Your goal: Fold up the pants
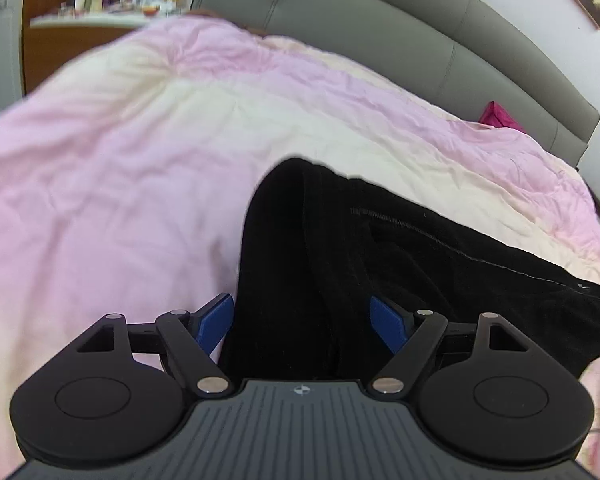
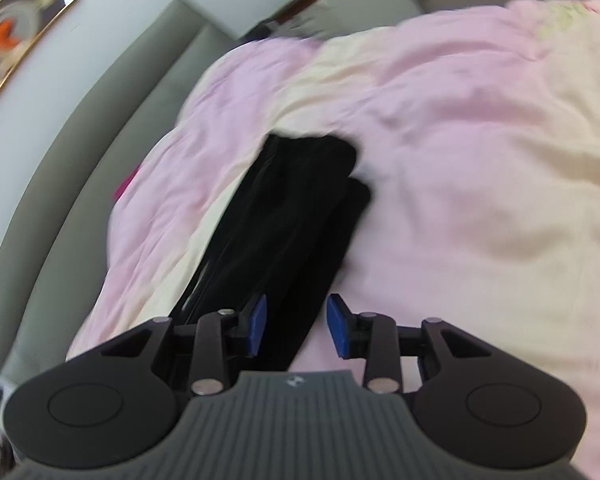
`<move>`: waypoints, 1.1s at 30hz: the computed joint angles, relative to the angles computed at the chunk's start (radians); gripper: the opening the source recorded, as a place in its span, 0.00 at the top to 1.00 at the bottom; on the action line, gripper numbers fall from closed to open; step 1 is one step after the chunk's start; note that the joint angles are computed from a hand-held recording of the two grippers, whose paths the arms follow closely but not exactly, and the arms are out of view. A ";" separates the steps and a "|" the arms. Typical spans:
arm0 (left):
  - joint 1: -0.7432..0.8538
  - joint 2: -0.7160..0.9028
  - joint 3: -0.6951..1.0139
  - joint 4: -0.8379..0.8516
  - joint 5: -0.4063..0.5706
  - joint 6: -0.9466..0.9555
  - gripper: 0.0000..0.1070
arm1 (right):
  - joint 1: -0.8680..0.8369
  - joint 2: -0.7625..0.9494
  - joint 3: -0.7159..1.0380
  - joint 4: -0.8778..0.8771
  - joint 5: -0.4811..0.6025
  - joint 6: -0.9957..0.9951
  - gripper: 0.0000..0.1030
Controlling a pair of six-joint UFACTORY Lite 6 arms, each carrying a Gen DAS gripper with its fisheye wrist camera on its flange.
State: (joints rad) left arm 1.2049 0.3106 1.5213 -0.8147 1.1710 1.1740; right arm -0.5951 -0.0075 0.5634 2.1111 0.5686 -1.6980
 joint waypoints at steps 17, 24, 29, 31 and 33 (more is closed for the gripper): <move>0.062 -0.283 -0.369 -0.083 0.002 0.441 0.24 | 0.644 -0.590 -0.442 0.304 -0.264 0.081 0.57; 0.076 -0.087 -0.247 -0.184 0.220 0.379 0.44 | 0.815 -0.610 -0.449 0.454 -0.308 -0.032 0.55; 0.081 -0.010 -0.169 -0.094 0.420 0.416 0.50 | 0.855 -0.591 -0.448 0.497 -0.310 -0.070 0.53; 0.058 -0.033 -0.193 -0.083 0.322 0.450 0.62 | 0.849 -0.576 -0.446 0.476 -0.293 -0.048 0.53; 0.027 -0.060 -0.223 -0.090 0.142 0.429 0.58 | 0.854 -0.582 -0.448 0.454 -0.291 -0.029 0.53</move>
State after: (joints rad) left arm 1.2318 0.2507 1.2988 -0.9048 1.3130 1.6030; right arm 0.2589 -0.5890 0.1156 2.5647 0.2774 -1.7270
